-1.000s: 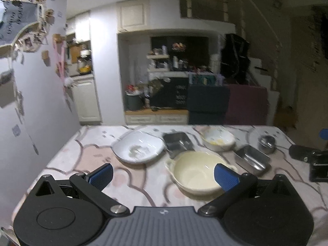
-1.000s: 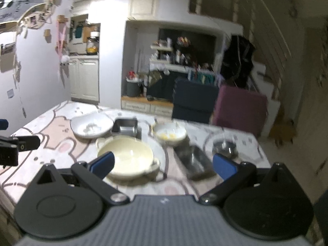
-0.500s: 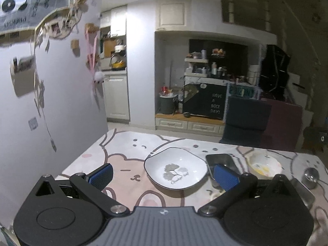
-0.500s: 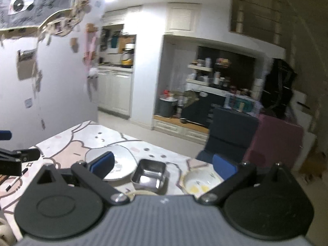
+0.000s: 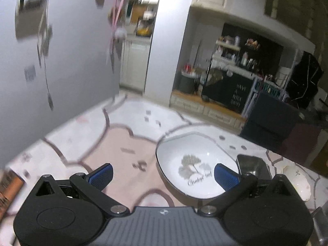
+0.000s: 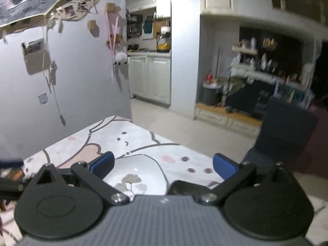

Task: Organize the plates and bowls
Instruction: 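Reach the left tool to the white ginkgo-leaf plate and grip its rim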

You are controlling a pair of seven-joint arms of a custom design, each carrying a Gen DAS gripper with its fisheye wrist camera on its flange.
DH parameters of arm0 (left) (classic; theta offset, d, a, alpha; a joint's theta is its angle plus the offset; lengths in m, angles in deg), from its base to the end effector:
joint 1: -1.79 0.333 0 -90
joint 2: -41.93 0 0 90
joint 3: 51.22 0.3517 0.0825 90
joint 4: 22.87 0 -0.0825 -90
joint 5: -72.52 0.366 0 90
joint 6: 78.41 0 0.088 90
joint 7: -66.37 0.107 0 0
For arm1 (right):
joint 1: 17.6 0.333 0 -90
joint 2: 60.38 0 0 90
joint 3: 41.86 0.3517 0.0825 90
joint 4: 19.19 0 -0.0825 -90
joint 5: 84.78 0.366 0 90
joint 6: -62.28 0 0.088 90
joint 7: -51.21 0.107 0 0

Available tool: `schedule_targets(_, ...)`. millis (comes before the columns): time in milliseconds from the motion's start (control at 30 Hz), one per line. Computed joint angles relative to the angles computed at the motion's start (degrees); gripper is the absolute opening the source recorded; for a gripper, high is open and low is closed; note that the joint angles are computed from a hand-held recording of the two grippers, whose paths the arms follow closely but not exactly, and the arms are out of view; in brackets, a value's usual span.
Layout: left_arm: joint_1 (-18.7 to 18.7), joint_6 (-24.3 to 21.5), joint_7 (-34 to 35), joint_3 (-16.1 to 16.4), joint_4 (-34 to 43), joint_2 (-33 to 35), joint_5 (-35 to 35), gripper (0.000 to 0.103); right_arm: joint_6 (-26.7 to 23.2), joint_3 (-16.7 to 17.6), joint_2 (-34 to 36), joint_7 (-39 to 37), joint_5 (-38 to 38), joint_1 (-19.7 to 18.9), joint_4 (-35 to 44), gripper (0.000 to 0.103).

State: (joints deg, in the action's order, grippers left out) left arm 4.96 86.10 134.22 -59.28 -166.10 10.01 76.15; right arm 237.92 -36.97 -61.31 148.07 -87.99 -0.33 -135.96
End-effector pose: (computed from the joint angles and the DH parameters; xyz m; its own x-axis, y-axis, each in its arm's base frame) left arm 0.3922 -0.0504 0.6224 0.1431 -0.9742 0.1748 -0.5819 -0.2256 -0.7813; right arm 0.5343 0.2228 0.6228 0.3433 -0.9378 -0.0516 -0.4883 -0.1312 -0.8628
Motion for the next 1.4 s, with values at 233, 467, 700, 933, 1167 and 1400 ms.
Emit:
schedule_targets(233,-8.64,0.19,4.43,8.60,1.90,7.49,-12.93,0.103,-7.75,7.00,18.03,-21.16,21.02,-5.21,20.09,0.103)
schedule_targets(467,-10.74,1.49,8.02,10.75,4.31,12.90,-24.02,0.103,-22.35,2.07,32.40,-17.39,14.60,-1.73,38.69,0.081)
schedule_targets(700,-13.84,0.92,17.40,13.58,6.81,15.82,-37.37,0.103,-38.83,2.30,40.29,-17.56,13.93,-2.20,51.63,0.050)
schedule_targets(933,-13.67,-0.85,25.36,13.68,7.81,16.81,-49.42,0.103,-44.03,1.12,41.96,-20.32,12.84,-0.37,55.13,0.020)
schedule_targets(1167,-11.17,0.04,30.23,11.72,7.78,17.33,-55.35,0.103,-43.40,2.26,39.31,-21.96,14.09,-0.69,50.99,0.020)
schedule_targets(1400,-8.41,-4.25,34.15,11.57,7.95,16.91,-57.88,0.099,-43.49,4.68,36.90,-25.31,18.36,-1.44,47.09,0.020)
